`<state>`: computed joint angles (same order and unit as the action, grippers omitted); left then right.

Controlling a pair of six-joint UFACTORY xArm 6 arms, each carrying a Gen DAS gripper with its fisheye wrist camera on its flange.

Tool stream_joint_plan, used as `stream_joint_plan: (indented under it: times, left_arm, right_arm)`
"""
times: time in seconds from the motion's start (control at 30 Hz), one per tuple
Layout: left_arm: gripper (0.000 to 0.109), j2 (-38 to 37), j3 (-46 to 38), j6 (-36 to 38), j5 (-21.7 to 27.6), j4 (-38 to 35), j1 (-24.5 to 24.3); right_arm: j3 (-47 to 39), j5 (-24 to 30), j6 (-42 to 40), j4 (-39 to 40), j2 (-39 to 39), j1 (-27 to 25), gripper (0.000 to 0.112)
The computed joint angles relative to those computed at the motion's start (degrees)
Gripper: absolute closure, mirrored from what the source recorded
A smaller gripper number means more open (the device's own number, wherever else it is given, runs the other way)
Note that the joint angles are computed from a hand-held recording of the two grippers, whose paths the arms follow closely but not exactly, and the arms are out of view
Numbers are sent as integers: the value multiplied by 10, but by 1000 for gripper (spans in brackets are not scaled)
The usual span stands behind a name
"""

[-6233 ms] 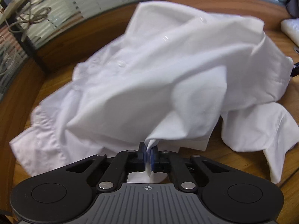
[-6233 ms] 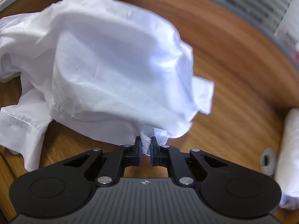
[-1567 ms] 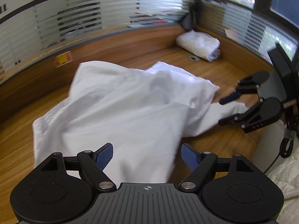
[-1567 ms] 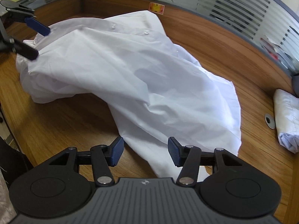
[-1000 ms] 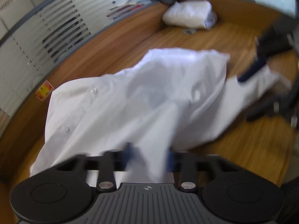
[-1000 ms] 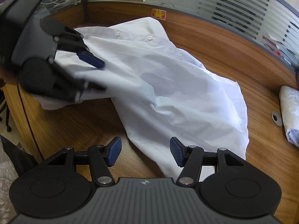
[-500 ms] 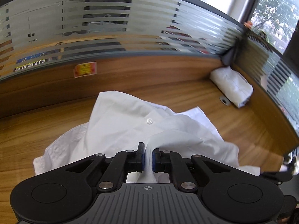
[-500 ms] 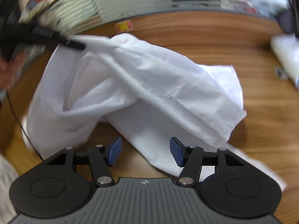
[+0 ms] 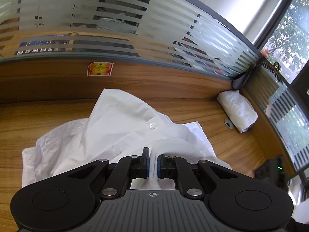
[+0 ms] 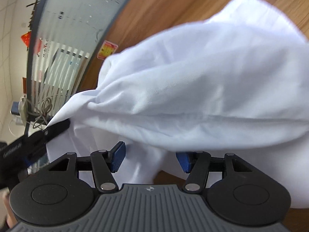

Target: Fold clothes

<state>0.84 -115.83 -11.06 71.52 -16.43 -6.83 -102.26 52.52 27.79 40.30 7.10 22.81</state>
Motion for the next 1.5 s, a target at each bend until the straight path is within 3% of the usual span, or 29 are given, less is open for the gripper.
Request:
stream_joint_plan:
  times: [0.03,0.07,0.1,0.27,0.37,0.53,0.8,0.9,0.97,1.17,1.33,1.5]
  left_arm:
    - [98,-3,5,8,1,-16,7]
    - [98,-7,11,17,2,-33,14]
    - [97,-15,19,27,3,-47,22]
    - [62,-77,80,71,-12,-95,66]
    - [58,-126,144,66,-45,-107,105]
    - [56,-158,216,21,-72,-39,142]
    - [45,-114,252,35,-97,4,108]
    - [50,-89,250,43,-101,20,88]
    - [93,-78,244,51,-92,15,85]
    - [98,-126,263,114,-141,-73,84]
    - [99,-159,228,202,-129,-175,64]
    - [99,-177,216,279,-76,-263,20]
  right_arm:
    - [-18,0,0,11,19,3,56]
    - [-33,7,5,-2,28,5,90]
    - [-50,15,10,-16,37,8,107]
    - [-88,49,54,-108,33,7,108]
    - [-90,85,72,-148,14,-9,108]
    - [-80,153,94,-212,-20,-29,108]
    - [-110,202,148,-282,-27,-18,108]
    - [-149,217,170,-306,-3,-4,108]
    - [-157,223,180,-318,1,3,108]
    - [-167,236,199,-340,7,13,108]
    - [-162,243,203,-348,8,22,108]
    - [-178,254,199,-361,18,33,108]
